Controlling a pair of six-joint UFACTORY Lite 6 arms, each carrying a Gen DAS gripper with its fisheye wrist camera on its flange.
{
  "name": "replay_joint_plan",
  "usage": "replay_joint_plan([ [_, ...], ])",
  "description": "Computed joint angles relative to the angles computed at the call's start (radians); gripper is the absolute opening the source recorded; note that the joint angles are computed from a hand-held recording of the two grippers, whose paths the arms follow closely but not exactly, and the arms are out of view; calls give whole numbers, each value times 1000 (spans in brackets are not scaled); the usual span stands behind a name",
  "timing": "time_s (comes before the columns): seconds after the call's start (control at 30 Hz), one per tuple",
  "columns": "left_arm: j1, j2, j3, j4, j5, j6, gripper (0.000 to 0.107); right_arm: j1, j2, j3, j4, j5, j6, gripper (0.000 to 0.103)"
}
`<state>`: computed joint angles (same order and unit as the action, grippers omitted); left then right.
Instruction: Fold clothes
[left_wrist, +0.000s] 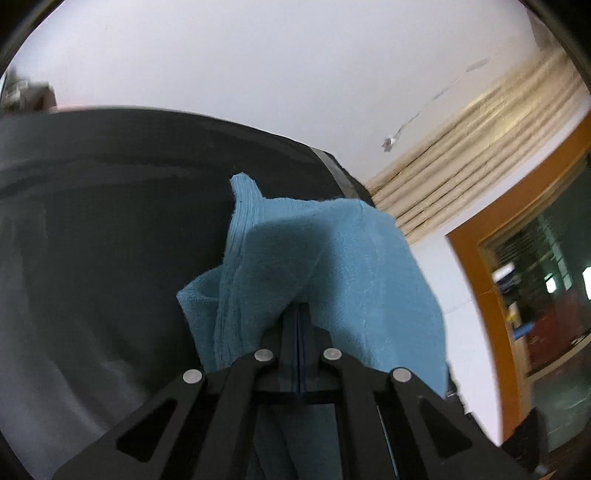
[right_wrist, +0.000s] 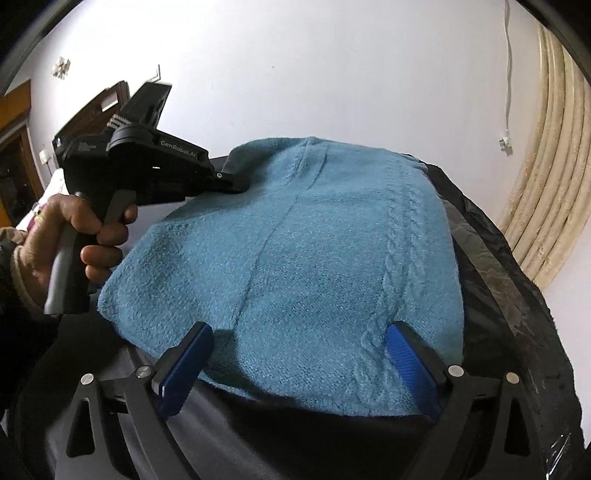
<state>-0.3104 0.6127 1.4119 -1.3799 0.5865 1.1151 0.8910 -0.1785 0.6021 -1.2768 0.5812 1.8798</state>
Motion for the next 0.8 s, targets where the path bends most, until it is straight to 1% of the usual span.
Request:
replay_joint_plan([
  [0.1, -35, -34, -34, 1, -73, 26, 3, -19, 11, 6, -10, -11, -2, 98],
  [0.2, -45, -62, -80, -63, -115, 126, 3, -15, 16, 12, -1, -4, -10, 98],
  [0.3, -77, -113, -141, -116, -197, 210, 3, -11, 22, 19, 6, 2, -15, 98],
  [0.37, -110, -129, -152, -102, -255, 200, 3, -10, 25, 22, 9, 5, -19, 98],
  [0.4, -119, -129, -149, -81, -268, 176, 3, -10, 28, 23, 10, 6, -20, 98],
  [0.5, -114, -122, -134, -20, -247, 100, 3, -8, 31, 27, 12, 12, -19, 98],
  [0.6, -106, -126, -138, 9, -227, 83, 3, 23, 52, 59, 30, 75, -5, 98],
  [0.73, -103, -149, -165, 12, -226, 100, 3, 76, 63, 152, 14, 129, -5, 98],
  [0.8, -99, -157, -179, -2, -221, 116, 3, 97, 118, 231, 15, 161, -52, 98],
])
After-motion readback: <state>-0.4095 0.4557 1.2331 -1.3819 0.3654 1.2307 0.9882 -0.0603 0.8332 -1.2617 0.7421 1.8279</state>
